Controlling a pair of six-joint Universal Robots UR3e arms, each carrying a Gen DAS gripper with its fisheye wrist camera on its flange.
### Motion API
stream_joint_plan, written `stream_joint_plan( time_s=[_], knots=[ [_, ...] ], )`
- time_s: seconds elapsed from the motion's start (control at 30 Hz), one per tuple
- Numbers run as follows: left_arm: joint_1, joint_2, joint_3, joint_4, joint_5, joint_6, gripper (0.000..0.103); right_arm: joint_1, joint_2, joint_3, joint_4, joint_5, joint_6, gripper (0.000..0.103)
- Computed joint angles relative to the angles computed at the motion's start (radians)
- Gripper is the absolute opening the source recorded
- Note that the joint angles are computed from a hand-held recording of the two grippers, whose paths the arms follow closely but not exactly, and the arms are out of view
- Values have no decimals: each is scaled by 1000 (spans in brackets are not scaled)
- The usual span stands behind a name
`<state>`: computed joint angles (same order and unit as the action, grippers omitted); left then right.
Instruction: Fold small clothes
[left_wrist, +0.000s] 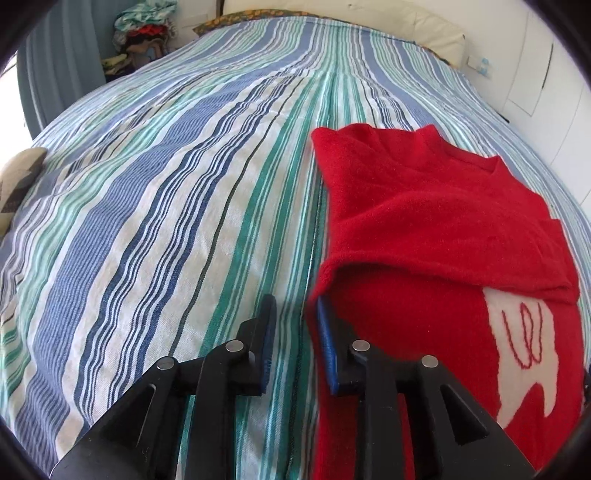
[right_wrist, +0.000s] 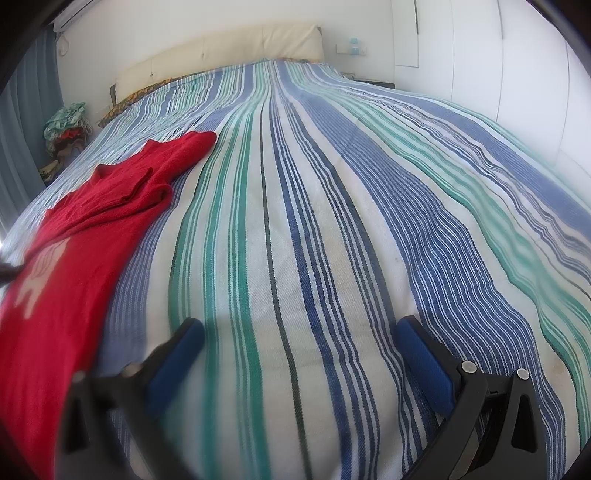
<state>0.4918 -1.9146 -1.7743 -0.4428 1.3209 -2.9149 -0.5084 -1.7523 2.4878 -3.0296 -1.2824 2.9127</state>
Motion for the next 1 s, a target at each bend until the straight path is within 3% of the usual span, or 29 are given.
stream_joint_plan(
  time_s=[0.13,0.2,0.3,0.43,0.57,0.63,1.0],
  knots=[
    [40,133,-141,19,60,8,65,0,0,0,0,1,0,102],
    [88,235,-246,31,33,22,68,1,0,-2,1,0,1,102],
    [170,426,-387,-46,-77,77,71,2,-5,1,3,-2,0,102],
    [217,652,-551,-112,-167,171,96,11,-6,-1,4,-17,2,102],
    [147,556,-617,-11,-54,245,99,37,2,-9,-3,-56,11,102],
    [235,591,-693,36,-161,293,100,65,19,-24,-6,-92,20,102],
    [231,558,-740,151,-172,312,103,137,60,-73,13,-186,41,102]
  ],
)
